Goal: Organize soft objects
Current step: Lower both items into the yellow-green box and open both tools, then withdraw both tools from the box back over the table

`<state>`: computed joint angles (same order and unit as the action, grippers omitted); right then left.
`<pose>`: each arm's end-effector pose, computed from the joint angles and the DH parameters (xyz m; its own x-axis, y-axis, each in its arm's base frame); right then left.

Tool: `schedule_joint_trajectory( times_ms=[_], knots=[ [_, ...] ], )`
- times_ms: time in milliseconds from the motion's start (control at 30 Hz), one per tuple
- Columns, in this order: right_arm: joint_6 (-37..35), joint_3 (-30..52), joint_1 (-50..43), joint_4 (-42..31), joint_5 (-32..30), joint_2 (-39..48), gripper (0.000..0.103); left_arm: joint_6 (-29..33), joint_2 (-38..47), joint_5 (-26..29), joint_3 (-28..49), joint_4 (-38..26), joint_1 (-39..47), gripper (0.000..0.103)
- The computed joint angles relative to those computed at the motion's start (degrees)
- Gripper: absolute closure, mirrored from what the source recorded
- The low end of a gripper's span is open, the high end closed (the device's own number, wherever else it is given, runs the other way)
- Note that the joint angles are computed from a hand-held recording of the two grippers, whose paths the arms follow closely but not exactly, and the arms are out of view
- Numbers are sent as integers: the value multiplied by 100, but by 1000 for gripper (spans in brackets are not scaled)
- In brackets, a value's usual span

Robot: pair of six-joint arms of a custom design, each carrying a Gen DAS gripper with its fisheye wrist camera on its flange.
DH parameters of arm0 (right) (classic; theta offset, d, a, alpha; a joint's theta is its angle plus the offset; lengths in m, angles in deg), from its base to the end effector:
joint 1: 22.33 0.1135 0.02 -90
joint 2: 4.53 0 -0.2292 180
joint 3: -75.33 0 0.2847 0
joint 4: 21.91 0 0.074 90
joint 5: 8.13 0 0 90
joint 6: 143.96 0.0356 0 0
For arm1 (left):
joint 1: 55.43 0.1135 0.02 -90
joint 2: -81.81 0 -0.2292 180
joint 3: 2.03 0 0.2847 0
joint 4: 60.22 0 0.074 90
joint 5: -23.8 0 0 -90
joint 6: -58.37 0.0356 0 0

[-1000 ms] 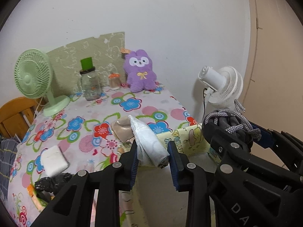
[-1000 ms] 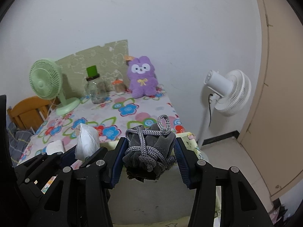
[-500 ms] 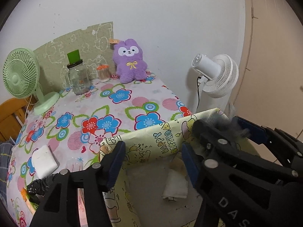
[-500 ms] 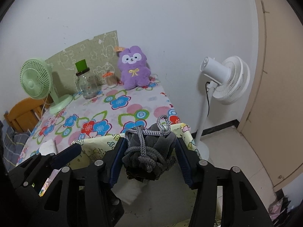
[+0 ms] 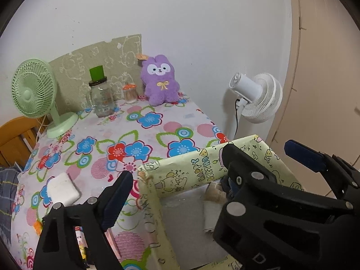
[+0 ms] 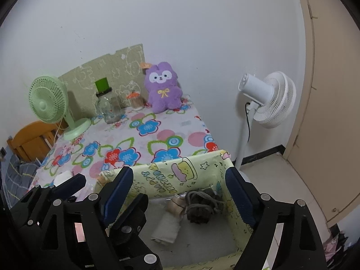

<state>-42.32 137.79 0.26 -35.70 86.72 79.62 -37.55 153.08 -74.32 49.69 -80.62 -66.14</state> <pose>0.3246 0.1318 0.1727 -0.5893 -0.0274 -0.8075 -0.2045 0.9719 0.1162 0.2942 -0.0505 0.1651 -0.6356 0.0163 -0.7719 0.0121 0.9999 0.0111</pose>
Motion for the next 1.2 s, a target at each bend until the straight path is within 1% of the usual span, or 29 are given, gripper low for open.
schedule_joint_trajectory(
  times_ms=[133, 233, 300, 567, 733, 833, 1000, 1200],
  knots=[
    [73, -75, 147, -65, 148, -190, 9, 66, -405, -15, -187, -120, 73, 9],
    [85, -149, 270, -90, 237, -356, 9, 112, -689, -4, -331, -175, 129, 5],
    [85, -185, 364, -108, 318, -449, 8, 111, -909, 5, -449, -215, 171, 0],
    [95, -378, 784, -150, 671, -892, 5, 193, -1820, 266, -787, -650, 482, 0],
    [157, -448, 1107, -184, 911, -1047, 5, 265, -2401, 495, -1082, -806, 785, 0],
    [218, -477, 1285, -211, 982, -1113, 4, 295, -2736, 541, -1224, -948, 935, 0],
    [333, -489, 1580, -209, 1164, -1147, 4, 436, -3169, 706, -1381, -1134, 1245, 0],
    [395, -428, 1916, -256, 1414, -1097, 5, 712, -3449, 1109, -1462, -1398, 1764, 1]
  ],
)
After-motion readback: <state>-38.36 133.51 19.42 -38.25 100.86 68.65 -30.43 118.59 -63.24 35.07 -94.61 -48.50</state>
